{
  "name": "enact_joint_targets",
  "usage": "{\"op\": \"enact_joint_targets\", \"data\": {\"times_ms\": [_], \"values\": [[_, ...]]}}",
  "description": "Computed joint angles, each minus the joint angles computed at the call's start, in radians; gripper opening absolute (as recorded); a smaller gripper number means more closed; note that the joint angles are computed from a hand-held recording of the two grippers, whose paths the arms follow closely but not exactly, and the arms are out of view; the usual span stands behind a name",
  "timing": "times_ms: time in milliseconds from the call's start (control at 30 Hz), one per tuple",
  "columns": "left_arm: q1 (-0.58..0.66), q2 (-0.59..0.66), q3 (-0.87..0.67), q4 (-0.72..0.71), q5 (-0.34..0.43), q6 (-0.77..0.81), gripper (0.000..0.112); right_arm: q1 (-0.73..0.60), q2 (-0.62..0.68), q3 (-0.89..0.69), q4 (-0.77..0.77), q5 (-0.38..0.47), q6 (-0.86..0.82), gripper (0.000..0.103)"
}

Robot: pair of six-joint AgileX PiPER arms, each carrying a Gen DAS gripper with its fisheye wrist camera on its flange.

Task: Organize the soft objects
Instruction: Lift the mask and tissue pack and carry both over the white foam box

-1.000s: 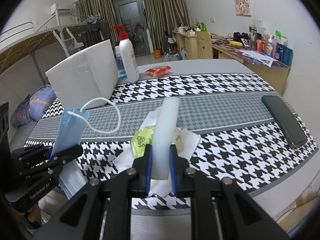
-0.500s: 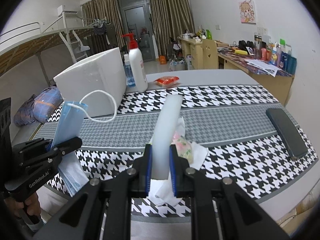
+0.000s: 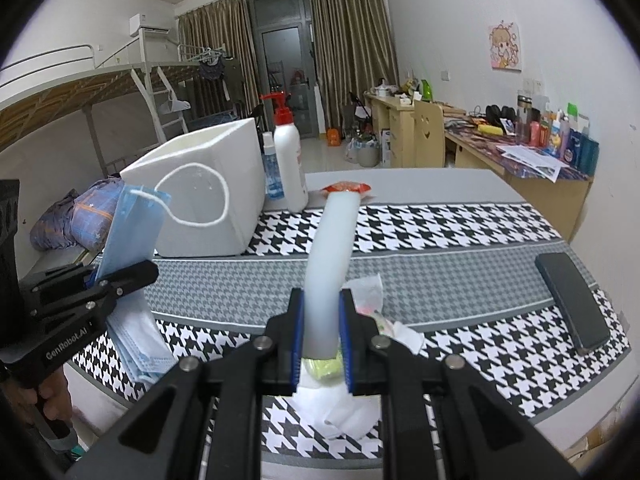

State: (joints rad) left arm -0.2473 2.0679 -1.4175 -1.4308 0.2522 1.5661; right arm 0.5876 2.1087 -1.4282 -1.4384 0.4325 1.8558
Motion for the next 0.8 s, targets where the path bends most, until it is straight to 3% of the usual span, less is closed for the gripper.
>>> {"op": "enact_joint_targets", "data": {"times_ms": [600, 800], "values": [[0.009, -0.007, -0.101, 0.104, -0.015, -0.108, 0.012, 0.008, -0.002, -0.086, -0.003, 0.022, -0.072, 0.020], [0.022, -0.008, -0.131, 0.112, 0.023, -0.121, 0.012, 0.012, 0.005, -0.119, 0.007, 0.026, -0.119, 0.020]]}}
